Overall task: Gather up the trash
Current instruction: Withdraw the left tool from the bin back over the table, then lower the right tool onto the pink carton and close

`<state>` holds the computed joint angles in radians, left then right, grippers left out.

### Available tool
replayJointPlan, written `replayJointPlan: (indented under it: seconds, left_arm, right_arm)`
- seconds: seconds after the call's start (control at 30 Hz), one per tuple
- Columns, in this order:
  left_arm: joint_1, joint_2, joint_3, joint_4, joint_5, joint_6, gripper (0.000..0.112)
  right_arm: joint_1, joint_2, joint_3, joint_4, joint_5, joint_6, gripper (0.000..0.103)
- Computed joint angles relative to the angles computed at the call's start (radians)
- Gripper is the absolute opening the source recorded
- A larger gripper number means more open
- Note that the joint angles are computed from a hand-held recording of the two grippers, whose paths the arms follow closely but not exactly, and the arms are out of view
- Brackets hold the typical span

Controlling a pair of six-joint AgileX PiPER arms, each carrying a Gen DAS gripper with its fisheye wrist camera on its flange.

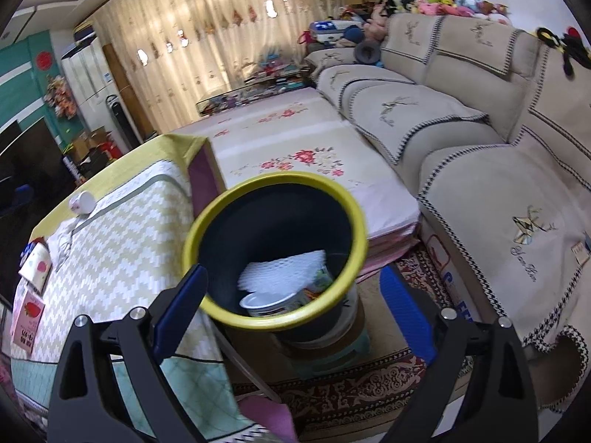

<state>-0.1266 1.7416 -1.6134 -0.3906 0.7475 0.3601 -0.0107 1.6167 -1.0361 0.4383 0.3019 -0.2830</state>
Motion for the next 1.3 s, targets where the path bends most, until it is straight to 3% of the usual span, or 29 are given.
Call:
replayJointPlan:
  seconds: [0.17, 0.43, 0.7, 0.9, 1.1, 1.2, 1.3]
  left_arm:
    - [0.188, -0.217, 0.23, -0.075, -0.019, 0.106, 0.098]
    - [0.592, -0.418, 0.443, -0.199, 0.023, 0.309, 0.098]
    - [0.963, -0.428, 0.465, -0.377, 0.122, 0.563, 0.098]
    - [1.164, -0.432, 0.418, -0.472, 0.186, 0.669, 0.098]
    - [1.278, -0.4, 0.381, -0.52, 0.252, 0.724, 0.098]
    - [1.298, -0.39, 0.383, -0.517, 0.277, 0.755, 0.098]
    - [1.292, -0.394, 0.4, -0.51, 0.277, 0.775, 0.098]
  right_arm:
    - [0.11, 0.019, -0.036, -0.132, 0.011, 0.135, 0.09]
    - [0.321, 0.096, -0.176, -0.325, 0.065, 0.325, 0.09]
    - [0.559, 0.221, -0.391, -0.388, 0.142, 0.41, 0.09]
    - [0.764, 0.314, -0.529, -0.421, 0.171, 0.451, 0.09]
    - [0.944, 0.429, -0.679, -0.418, 0.224, 0.439, 0.09]
    - [1.017, 0.485, -0.747, -0.523, 0.236, 0.54, 0.092]
    - [1.044, 0.563, -0.846, -0.572, 0.302, 0.598, 0.092]
